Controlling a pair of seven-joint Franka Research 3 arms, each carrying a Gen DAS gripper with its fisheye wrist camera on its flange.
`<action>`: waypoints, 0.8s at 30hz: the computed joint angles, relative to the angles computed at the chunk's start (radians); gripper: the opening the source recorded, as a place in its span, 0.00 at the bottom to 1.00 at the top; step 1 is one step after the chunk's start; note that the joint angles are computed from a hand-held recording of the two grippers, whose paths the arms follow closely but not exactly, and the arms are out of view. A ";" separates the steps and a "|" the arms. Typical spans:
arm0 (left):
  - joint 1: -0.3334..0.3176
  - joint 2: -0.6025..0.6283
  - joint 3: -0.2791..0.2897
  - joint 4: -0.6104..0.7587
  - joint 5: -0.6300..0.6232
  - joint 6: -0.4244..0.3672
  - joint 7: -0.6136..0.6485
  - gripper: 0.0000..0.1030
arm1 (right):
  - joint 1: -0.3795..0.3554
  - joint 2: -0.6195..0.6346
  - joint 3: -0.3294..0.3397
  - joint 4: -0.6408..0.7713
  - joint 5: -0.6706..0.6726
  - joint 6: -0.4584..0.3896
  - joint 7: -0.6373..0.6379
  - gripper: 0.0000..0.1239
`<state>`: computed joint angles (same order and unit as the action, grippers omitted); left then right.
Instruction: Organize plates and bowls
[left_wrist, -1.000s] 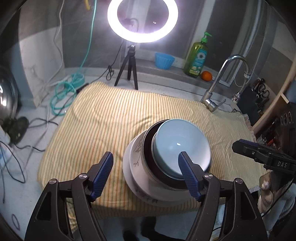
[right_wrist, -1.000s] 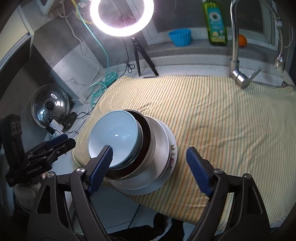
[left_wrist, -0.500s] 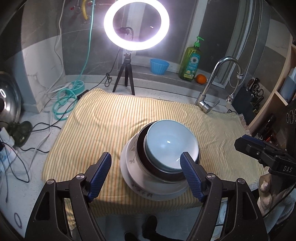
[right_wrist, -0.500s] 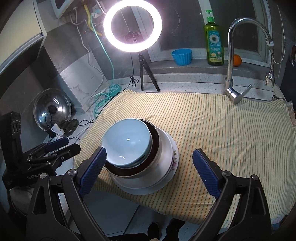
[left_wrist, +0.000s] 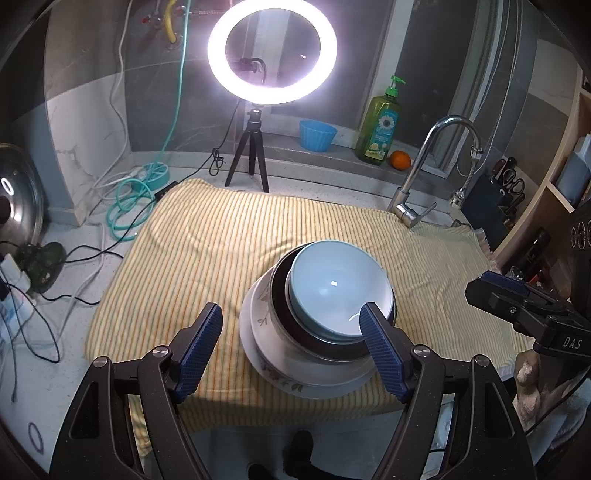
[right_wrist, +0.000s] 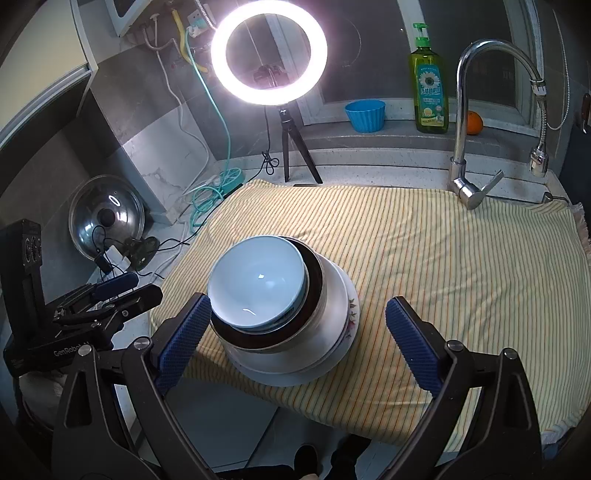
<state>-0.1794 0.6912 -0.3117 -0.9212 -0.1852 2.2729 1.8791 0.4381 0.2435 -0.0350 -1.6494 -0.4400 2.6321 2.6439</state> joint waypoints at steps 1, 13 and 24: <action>0.001 -0.002 -0.001 -0.004 0.000 0.002 0.001 0.74 | 0.001 -0.001 -0.001 -0.002 -0.003 0.001 0.003 0.79; -0.001 0.001 -0.001 0.004 0.001 -0.001 0.005 0.75 | 0.002 -0.006 -0.002 -0.008 -0.019 -0.003 0.014 0.79; -0.008 0.013 0.003 0.025 0.009 -0.007 -0.006 0.74 | -0.006 -0.003 0.003 -0.002 0.005 -0.002 -0.008 0.79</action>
<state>-0.1878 0.7045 -0.3090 -0.8967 -0.1760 2.2661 1.8728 0.4325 0.2406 -0.0316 -1.6518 -0.4354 2.6305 2.6357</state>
